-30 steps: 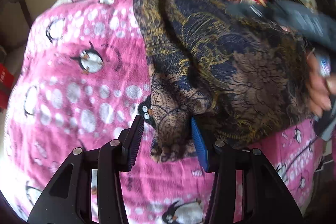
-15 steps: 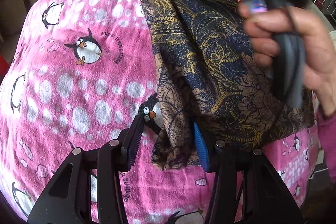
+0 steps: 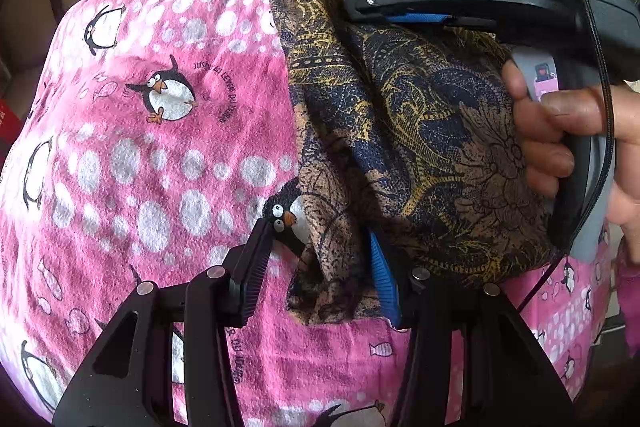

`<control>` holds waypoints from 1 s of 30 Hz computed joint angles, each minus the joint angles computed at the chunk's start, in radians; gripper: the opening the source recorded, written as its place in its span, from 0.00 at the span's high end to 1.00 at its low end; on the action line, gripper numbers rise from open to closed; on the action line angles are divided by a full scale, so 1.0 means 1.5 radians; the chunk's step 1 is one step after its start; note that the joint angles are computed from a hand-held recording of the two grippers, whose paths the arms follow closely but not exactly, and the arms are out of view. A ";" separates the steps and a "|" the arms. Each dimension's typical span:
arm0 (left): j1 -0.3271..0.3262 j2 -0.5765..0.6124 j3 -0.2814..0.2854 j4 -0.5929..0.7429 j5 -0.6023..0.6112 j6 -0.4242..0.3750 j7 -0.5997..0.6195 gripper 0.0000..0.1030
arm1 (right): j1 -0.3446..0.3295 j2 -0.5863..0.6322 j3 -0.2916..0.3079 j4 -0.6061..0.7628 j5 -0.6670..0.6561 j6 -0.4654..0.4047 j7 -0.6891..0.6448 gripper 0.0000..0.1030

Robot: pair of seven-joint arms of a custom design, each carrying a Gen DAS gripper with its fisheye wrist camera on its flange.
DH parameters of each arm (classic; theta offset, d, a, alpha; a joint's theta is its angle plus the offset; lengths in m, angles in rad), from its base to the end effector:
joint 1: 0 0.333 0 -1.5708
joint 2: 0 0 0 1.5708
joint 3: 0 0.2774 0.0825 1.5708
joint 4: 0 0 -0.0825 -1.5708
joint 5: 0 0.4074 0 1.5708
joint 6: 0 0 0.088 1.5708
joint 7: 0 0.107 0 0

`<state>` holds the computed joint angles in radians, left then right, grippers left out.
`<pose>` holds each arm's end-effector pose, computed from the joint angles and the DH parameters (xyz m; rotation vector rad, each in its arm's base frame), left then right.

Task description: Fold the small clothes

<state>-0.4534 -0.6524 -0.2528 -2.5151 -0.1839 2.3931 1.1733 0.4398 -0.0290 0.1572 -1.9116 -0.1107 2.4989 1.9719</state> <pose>0.3345 -0.2933 0.5085 -1.8534 2.2597 -0.7530 0.5129 0.3505 0.5295 -2.0305 1.5532 -0.3511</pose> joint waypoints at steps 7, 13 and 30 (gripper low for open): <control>0.001 0.008 -0.009 0.004 0.010 0.006 -0.008 0.43 | 0.005 -0.006 0.002 0.026 0.019 -0.057 -0.022 0.55; -0.007 0.029 -0.018 0.018 0.018 0.012 -0.020 0.30 | -0.001 -0.058 0.003 -0.020 -0.006 -0.046 -0.010 0.54; -0.033 -0.026 0.016 -0.044 -0.059 0.060 -0.072 0.30 | -0.013 -0.071 0.003 -0.041 0.037 -0.038 0.008 0.43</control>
<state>-0.5028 -0.6910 -0.2290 -2.5818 -0.2721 2.4832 1.0659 0.4210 -0.1360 0.1612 -1.9733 -0.0552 2.4419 1.9842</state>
